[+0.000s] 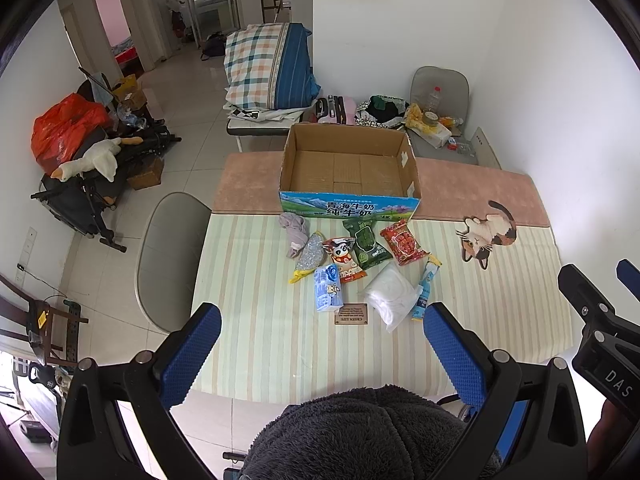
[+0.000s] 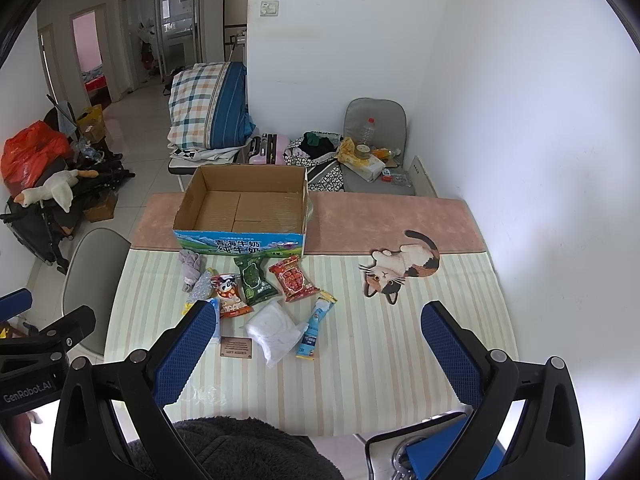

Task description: Organize soft objects

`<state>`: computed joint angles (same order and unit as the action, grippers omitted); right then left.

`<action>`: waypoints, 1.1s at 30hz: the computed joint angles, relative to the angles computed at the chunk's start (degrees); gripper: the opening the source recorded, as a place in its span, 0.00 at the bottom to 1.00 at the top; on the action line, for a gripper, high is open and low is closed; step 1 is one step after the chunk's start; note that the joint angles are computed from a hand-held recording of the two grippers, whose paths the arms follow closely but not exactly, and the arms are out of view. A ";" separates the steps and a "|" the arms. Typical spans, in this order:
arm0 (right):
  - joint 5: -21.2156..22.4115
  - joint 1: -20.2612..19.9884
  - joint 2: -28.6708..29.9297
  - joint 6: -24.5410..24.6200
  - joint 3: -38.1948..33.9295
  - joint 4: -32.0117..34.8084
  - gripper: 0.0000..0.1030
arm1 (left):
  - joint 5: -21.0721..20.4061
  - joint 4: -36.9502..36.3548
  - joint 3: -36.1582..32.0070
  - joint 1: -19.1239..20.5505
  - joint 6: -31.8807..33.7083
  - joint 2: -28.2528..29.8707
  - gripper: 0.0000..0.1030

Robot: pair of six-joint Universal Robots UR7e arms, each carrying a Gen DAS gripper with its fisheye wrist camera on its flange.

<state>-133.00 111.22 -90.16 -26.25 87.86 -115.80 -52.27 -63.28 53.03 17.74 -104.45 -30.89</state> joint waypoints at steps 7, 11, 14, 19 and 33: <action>0.30 0.06 0.11 -0.10 0.05 0.12 1.00 | -0.05 -0.21 0.44 -0.11 0.00 -0.20 1.00; 1.10 -0.37 0.29 1.27 -0.12 1.30 1.00 | 0.28 -0.80 1.05 -0.01 -0.14 -0.50 1.00; 2.28 -2.30 1.65 2.64 -0.22 1.74 1.00 | 1.90 -0.94 2.75 1.04 -1.76 -1.38 1.00; 4.22 -9.23 8.26 6.69 -2.08 5.72 1.00 | 2.19 -2.99 7.95 5.31 -1.64 -2.85 1.00; -5.25 -22.33 27.66 -9.14 5.19 -1.18 1.00 | -11.54 -38.04 28.98 22.62 17.58 -3.54 0.86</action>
<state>-138.25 88.89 -62.50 -35.38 93.04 -116.99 -63.81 -101.32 82.01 40.36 -86.87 -34.43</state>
